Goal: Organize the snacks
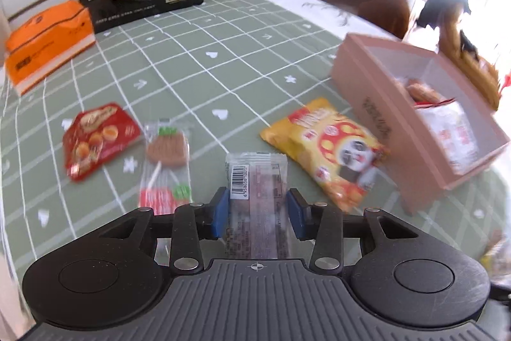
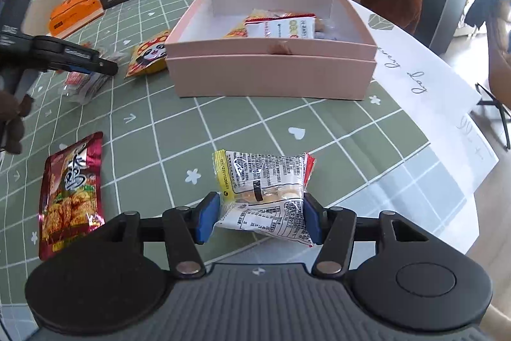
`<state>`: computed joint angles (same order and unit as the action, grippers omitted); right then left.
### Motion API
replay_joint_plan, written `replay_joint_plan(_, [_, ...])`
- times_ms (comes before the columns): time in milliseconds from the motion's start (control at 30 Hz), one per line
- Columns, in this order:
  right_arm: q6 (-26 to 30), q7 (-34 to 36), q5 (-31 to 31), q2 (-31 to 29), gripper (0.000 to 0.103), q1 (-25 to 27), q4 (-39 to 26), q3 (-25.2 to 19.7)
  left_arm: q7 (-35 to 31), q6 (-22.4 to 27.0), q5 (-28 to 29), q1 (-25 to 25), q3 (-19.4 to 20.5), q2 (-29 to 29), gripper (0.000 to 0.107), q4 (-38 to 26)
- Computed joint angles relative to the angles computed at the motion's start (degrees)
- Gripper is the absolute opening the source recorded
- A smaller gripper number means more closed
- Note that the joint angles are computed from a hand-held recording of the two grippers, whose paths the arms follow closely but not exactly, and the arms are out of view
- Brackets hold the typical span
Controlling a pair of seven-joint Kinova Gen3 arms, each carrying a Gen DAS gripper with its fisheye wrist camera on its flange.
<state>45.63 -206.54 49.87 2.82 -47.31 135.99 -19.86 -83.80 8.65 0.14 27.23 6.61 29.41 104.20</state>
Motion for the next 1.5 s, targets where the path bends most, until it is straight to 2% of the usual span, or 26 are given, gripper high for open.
replay_joint_plan(67, [0.46,0.49,0.4,0.89,0.055,-0.44,-0.32,-0.25,2.92,-1.99,-0.62,-1.87,2.36,-2.4,0.045,3.34])
replay_joint_plan(133, [0.65,1.51,0.71,1.6,0.061,-1.11,-0.6,-0.35,4.56,-4.17,-0.76,-5.7,6.97,-4.93,0.045,6.9])
replay_joint_plan(233, [0.89,2.35,1.52,2.5,0.07,-2.6,-0.38,-0.54,0.13,-5.04,4.39,-11.11,14.94,-7.29,0.045,10.09])
replay_joint_plan(333, [3.04,2.36,1.75,3.07,0.074,-4.6,-0.16,-0.96,-6.28,-4.74,10.69,-15.6,22.9,-7.52,0.045,11.71])
replay_joint_plan(433, [3.31,3.91,0.41,1.98,0.076,-5.03,0.68,-1.06,-6.27,-4.41,10.69,-18.75,29.6,-5.81,0.045,12.62])
replay_joint_plan(500, [4.32,5.94,-1.46,1.13,0.077,-5.06,0.94,-1.38,-3.42,-3.75,8.15,-16.64,29.47,-4.79,0.045,12.38])
replay_joint_plan(600, [7.99,9.44,-4.19,1.07,0.08,-5.29,0.58,-2.38,-3.06,-2.59,9.08,-11.51,25.79,-4.59,0.045,11.92])
replay_joint_plan(633, [10.12,10.17,-4.92,1.78,0.081,-6.61,0.03,-1.85,-3.02,-2.44,9.37,-10.47,25.04,-4.6,0.045,11.92])
replay_joint_plan(700, [12.04,11.86,-5.98,2.22,0.081,-11.27,0.07,2.41,-2.66,-2.41,9.89,-8.41,23.21,-4.79,0.045,12.12])
replay_joint_plan(767, [10.23,12.87,-7.33,0.36,0.081,-13.64,0.75,6.9,-2.28,-2.34,10.16,-6.75,21.68,-5.1,0.045,12.24])
replay_joint_plan(900, [0.94,7.69,-7.75,-6.83,0.081,-10.03,3.99,10.14,-2.38,-2.16,10.47,-6.59,21.0,-5.09,0.045,12.32])
replay_joint_plan(967, [-3.72,6.44,-8.08,-7.48,0.081,-4.72,4.58,9.93,-2.25,-2.05,10.69,-6.34,20.62,-5.1,0.045,12.19])
replay_joint_plan(1033, [-6.7,3.95,-7.96,-7.03,0.085,0.59,4.66,7.76,-2.19,-1.99,10.91,-6.36,20.61,-5.1,0.045,12.17])
replay_joint_plan(1167, [-6.69,1.42,-8.27,-5.22,0.085,9.94,2.68,0.95,-2.2,-0.77,11.08,-5.71,20.17,-4.91,0.045,11.41])
replay_joint_plan(1367, [-1.42,-1.76,-6.34,-1.05,0.085,7.59,-0.04,0.49,-3.61,-0.81,12.02,-7.03,21.83,-4.67,0.045,11.55])
replay_joint_plan(1500, [0.41,0.48,-3.91,1.22,0.084,4.91,-0.18,0.23,-4.15,-0.91,12.93,-8.22,22.81,-4.56,0.045,12.1])
